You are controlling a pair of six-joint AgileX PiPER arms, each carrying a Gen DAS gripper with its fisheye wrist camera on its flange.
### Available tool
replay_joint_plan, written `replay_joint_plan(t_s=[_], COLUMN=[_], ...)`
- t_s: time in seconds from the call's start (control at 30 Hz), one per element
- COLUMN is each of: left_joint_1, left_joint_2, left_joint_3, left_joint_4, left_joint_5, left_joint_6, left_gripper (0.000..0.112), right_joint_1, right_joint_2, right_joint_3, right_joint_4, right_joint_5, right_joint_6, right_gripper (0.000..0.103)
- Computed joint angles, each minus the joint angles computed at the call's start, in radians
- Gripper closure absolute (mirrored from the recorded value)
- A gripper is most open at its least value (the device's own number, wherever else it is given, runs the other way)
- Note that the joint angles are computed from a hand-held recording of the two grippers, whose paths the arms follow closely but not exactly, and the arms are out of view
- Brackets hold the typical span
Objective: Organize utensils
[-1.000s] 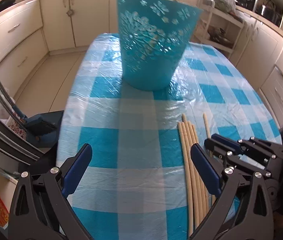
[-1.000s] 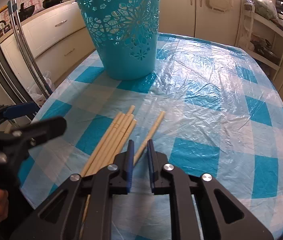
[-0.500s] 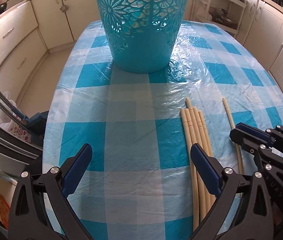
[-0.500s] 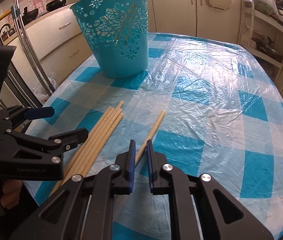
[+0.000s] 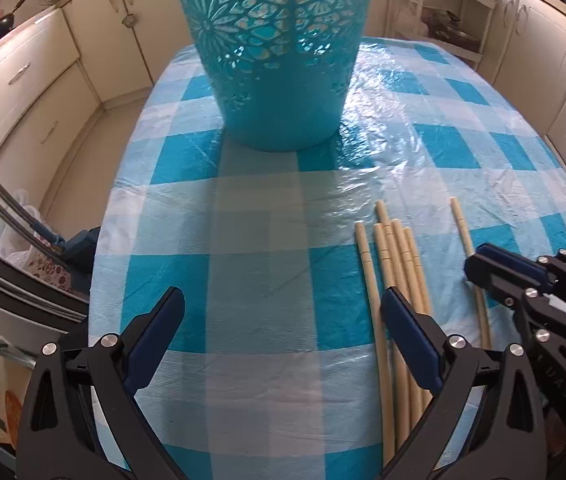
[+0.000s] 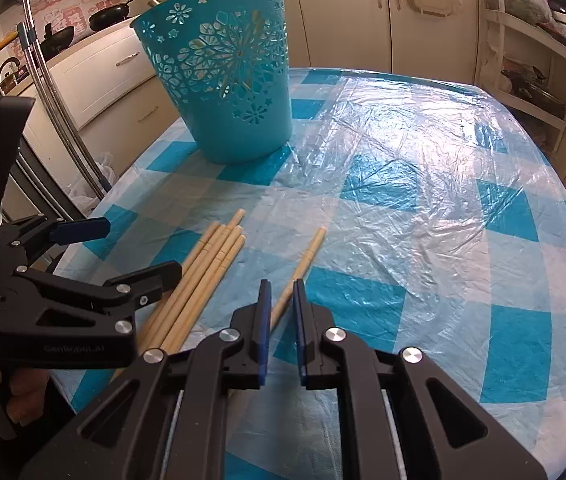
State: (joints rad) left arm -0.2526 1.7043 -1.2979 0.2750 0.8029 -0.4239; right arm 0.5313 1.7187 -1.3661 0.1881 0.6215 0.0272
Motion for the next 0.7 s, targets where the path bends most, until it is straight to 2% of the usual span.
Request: replay_joint_plan(t_s=[0.17, 0.33, 0.43, 0.5, 0.53, 0.6, 0.7], left_joint_1=[0.012, 0.03, 0.062, 0.057, 0.052, 0.043, 0.045], left_joint_2=[0.01, 0.022, 0.028, 0.027, 0.026, 0.025, 0.031], left_joint_3=[-0.006, -0.023, -0.042, -0.051, -0.052, -0.058, -0.067], left_joint_4=[0.002, 0.018, -0.061, -0.096, -0.106, -0.141, -0.194], left_joint_5=[0.0, -0.009, -0.01, -0.003, -0.002, 0.004, -0.002], left_joint_6=[0.001, 0.002, 0.076, 0.12, 0.135, 0.175, 0.245], left_gripper=[0.018, 0.03, 0.046, 0.066, 0.072, 0.094, 0.106], right_joint_1=[0.004, 0.008, -0.015, -0.026, -0.022, -0.012, 0.001], right_joint_2=[0.026, 0.015, 0.022, 0.04, 0.049, 0.06, 0.066], right_joint_3=[-0.042, -0.05, -0.063, -0.082, -0.092, -0.105, -0.113], right_joint_4=[-0.018, 0.009, 0.006, 0.027, 0.018, 0.021, 0.04], right_joint_5=[0.025, 0.084, 0.099, 0.099, 0.101, 0.097, 0.1], right_joint_6=[0.009, -0.126, -0.1, -0.087, -0.072, -0.071, -0.114], right_gripper=[0.091, 0.091, 0.091, 0.091, 0.091, 0.091, 0.091])
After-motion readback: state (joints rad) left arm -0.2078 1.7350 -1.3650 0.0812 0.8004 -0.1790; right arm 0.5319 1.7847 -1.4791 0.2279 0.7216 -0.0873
